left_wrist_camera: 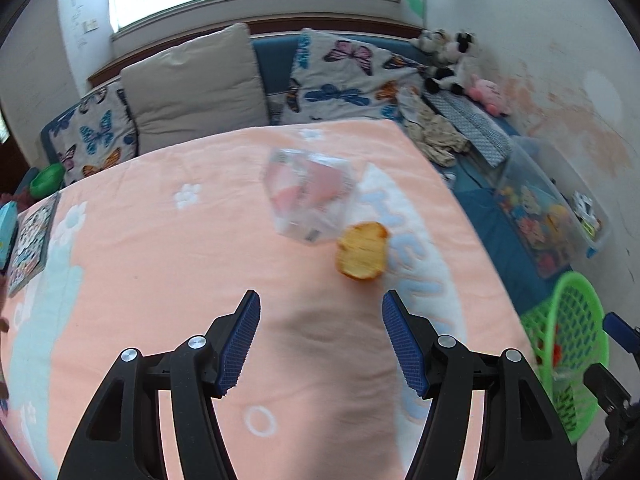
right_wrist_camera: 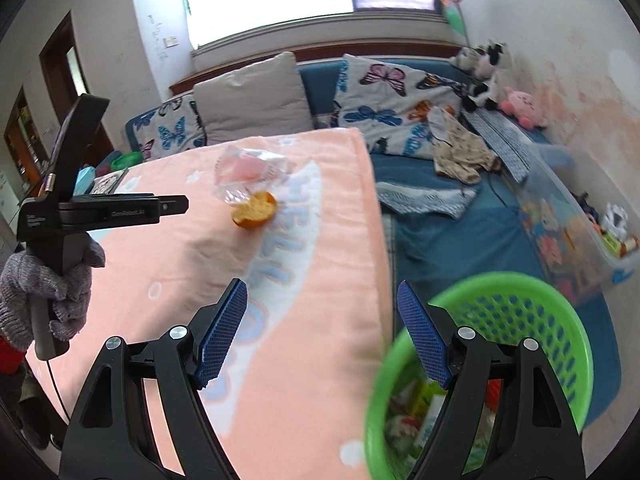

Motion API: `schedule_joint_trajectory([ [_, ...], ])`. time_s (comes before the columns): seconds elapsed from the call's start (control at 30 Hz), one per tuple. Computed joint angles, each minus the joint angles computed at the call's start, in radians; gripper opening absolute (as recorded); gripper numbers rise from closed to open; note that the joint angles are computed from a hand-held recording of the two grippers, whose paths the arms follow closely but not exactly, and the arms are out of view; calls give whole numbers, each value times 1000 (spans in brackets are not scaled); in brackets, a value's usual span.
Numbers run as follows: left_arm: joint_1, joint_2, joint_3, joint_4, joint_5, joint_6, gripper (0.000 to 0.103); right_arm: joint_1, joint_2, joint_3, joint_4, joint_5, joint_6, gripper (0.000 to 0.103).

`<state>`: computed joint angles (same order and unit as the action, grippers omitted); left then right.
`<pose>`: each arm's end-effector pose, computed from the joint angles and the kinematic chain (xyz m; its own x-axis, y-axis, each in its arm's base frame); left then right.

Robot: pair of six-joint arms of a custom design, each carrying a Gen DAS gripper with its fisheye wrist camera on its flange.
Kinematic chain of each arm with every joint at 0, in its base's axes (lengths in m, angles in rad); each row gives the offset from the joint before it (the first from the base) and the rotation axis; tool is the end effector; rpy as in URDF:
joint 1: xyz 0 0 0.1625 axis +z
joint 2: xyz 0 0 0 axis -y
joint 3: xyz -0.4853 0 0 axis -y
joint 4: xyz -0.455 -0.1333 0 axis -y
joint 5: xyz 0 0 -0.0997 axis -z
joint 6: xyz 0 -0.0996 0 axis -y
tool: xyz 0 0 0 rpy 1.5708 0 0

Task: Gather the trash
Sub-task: 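Move both open tools back toward the plastic bag and orange peel, then grasp the clear plastic bag with the left tool while the right tool grasps the orange peel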

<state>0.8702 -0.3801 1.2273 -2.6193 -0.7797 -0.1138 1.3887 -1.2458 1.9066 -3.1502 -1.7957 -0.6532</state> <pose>-0.4007 -0.7918 -0.0471 -0.6968 0.2573 -0.6696 0.5561 0.7833 -0.2778 -0.0088 -0.6612 0.3634 -0.8026 -0.0841 0.5905 -0.4758 0.6872 -0.5489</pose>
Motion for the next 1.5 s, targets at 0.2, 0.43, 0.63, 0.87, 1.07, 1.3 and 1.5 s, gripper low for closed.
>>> schedule_joint_trajectory([
  [0.2, 36, 6, -66, 39, 32, -35, 61, 33, 88, -92, 44, -7, -18, 78],
  [0.43, 69, 30, -145, 86, 30, -51, 61, 51, 201, -209, 121, -6, -38, 78],
  [0.63, 96, 70, -216, 125, 10, -50, 61, 53, 295, -304, 180, -24, -45, 78],
  [0.87, 126, 117, -298, 163, -35, -53, 61, 47, 374, -398, 229, -40, -35, 78],
  [1.07, 144, 171, -402, 189, -83, -60, 61, 45, 412, -450, 269, -37, -31, 78],
  [1.3, 169, 250, -542, 265, -136, -106, 56, 50, 448, -491, 275, -55, -39, 78],
  [1.5, 184, 282, -594, 283, -184, -134, 32, 58, 468, -493, 217, -90, -81, 67],
])
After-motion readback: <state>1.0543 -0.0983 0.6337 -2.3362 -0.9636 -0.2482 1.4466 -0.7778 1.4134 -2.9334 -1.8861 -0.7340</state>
